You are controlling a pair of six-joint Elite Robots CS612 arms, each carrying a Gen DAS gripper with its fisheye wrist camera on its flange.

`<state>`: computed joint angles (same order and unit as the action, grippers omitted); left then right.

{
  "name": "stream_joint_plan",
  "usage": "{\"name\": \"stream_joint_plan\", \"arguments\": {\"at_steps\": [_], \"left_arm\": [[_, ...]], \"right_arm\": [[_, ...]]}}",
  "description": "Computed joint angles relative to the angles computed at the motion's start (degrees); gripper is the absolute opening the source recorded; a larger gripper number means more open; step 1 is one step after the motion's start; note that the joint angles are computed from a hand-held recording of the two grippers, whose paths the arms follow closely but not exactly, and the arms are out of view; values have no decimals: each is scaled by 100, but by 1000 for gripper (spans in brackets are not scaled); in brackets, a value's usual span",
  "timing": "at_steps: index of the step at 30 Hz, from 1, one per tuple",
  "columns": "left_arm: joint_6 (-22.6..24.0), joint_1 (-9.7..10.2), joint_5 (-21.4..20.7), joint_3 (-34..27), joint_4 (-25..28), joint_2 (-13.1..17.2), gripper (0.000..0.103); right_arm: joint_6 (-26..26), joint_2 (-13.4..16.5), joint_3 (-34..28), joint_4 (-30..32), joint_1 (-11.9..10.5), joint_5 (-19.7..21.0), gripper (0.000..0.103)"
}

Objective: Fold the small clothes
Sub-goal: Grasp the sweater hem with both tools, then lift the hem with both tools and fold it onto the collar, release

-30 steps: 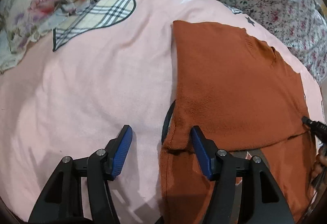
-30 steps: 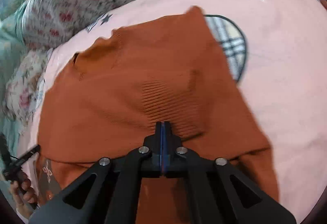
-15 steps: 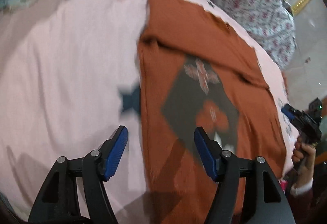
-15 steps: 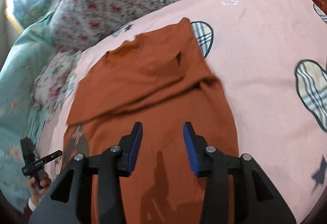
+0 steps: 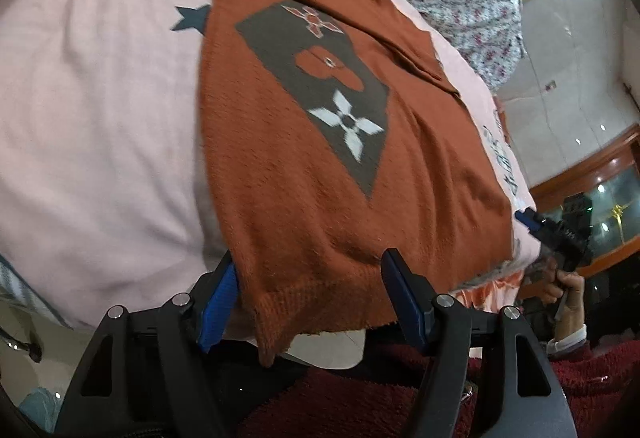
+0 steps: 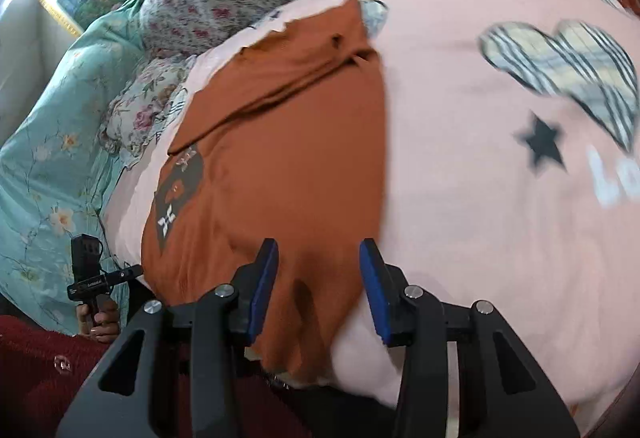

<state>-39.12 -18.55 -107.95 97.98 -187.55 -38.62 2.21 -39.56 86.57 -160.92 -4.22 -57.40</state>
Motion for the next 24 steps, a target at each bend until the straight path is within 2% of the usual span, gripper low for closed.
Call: {"name": "stream_joint_plan", "arguments": {"at_steps": [2,4,7,8,9,10,11,14,16,18,22,24], "left_arm": [[88,19,-172,-51,24,39,67],[253,9,-143,-74,176,32,60],[408,21,20,-97,390,-3,33],[400,27,97,-88,449,-18,15],[368,50,99,-58,452,-27,8],[321,66,94,-45,434,-27,6],[284,82,73,-32,386,-28,5],[375,9,375,112,235,-135,4],[375,19,382,173,85,-148,4],[329,50,302,129,152,-92,5],[264,116,47,75,253,-19,12],[181,157,-248,18,279,53,20]], "right_arm": [[-66,-12,86,188,-35,113,44],[-83,57,101,311,-40,337,44],[149,222,65,-21,-30,762,44],[208,251,57,-88,-30,830,42],[268,282,36,-162,-20,831,30],[265,290,22,-149,-6,756,18],[265,289,17,-88,-12,727,7],[382,214,203,-368,-131,902,7],[505,151,365,-682,-241,1097,6],[520,155,388,-761,-282,1190,6],[210,253,202,-214,-225,1377,7],[0,248,153,122,-200,1236,11]]}}
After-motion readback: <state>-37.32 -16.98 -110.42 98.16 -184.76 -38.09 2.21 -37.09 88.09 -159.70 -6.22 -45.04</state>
